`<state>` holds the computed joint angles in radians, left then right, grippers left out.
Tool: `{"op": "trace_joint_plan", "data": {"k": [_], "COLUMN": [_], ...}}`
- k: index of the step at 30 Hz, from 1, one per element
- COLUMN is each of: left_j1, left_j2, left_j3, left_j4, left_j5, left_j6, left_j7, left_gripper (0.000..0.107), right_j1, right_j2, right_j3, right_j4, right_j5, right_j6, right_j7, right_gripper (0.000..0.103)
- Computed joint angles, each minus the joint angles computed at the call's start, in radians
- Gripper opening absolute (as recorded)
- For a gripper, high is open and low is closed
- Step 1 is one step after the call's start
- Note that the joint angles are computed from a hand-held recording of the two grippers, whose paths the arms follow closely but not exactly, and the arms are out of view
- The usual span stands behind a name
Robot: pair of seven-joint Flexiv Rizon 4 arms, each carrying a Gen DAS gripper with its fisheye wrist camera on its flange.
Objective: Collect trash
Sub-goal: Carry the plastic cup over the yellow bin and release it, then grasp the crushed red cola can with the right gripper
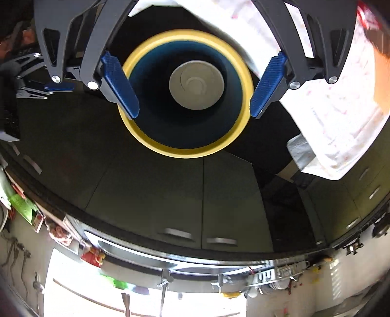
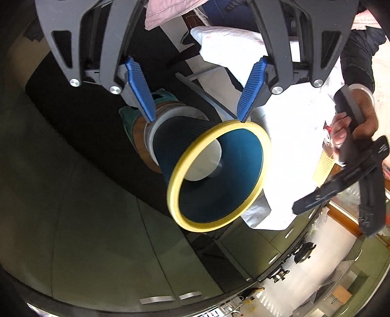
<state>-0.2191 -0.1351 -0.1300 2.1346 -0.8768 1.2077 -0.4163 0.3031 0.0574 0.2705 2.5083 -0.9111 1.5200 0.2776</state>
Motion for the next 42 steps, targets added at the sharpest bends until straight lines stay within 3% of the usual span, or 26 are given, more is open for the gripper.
{"op": "trace_joint_plan", "data": {"k": [6,15,20,24,28,31,33,37,42], "left_j1": [0.0,0.105,0.16,0.208,0.255,0.295,0.322,0.381,0.436], "left_j2": [0.203,0.463,0.554,0.591,0.598,0.583,0.578,0.553,0.496], "left_j3": [0.089,0.297,0.392,0.476,0.527,0.563,0.562,0.564,0.533], "left_j4": [0.107,0.255,0.342,0.366,0.368,0.353,0.353,0.344,0.329], "left_j5": [-0.202,-0.037,-0.016,-0.009,-0.014,-0.036,-0.048,-0.06,-0.077], "left_j6": [-0.077,-0.068,0.065,0.079,0.062,0.016,-0.001,-0.048,-0.064], "left_j7": [0.146,0.09,0.135,0.17,0.196,0.227,0.232,0.248,0.233], "left_gripper": [0.098,0.098,0.098,0.098,0.098,0.098,0.098,0.098,0.098], "right_j1": [0.046,0.187,0.268,0.29,0.284,0.366,0.402,0.472,0.507], "right_j2": [-0.042,-0.155,-0.289,-0.423,-0.563,-0.632,-0.69,-0.809,-0.924], "right_j3": [0.001,0.009,0.06,0.134,0.224,0.171,0.163,0.143,0.13], "right_j4": [-0.05,-0.225,-0.448,-0.676,-0.914,-1.073,-1.19,-1.407,-1.616], "right_j5": [0.024,0.189,0.353,0.504,0.663,0.589,0.544,0.461,0.528], "right_j6": [-0.015,-0.093,-0.2,-0.292,-0.335,-0.414,-0.487,-0.682,-0.889], "right_j7": [-0.061,-0.326,-0.633,-0.896,-1.108,-1.231,-1.392,-1.75,-1.954], "right_gripper": [0.07,0.07,0.07,0.07,0.079,0.086,0.092,0.092,0.087]}}
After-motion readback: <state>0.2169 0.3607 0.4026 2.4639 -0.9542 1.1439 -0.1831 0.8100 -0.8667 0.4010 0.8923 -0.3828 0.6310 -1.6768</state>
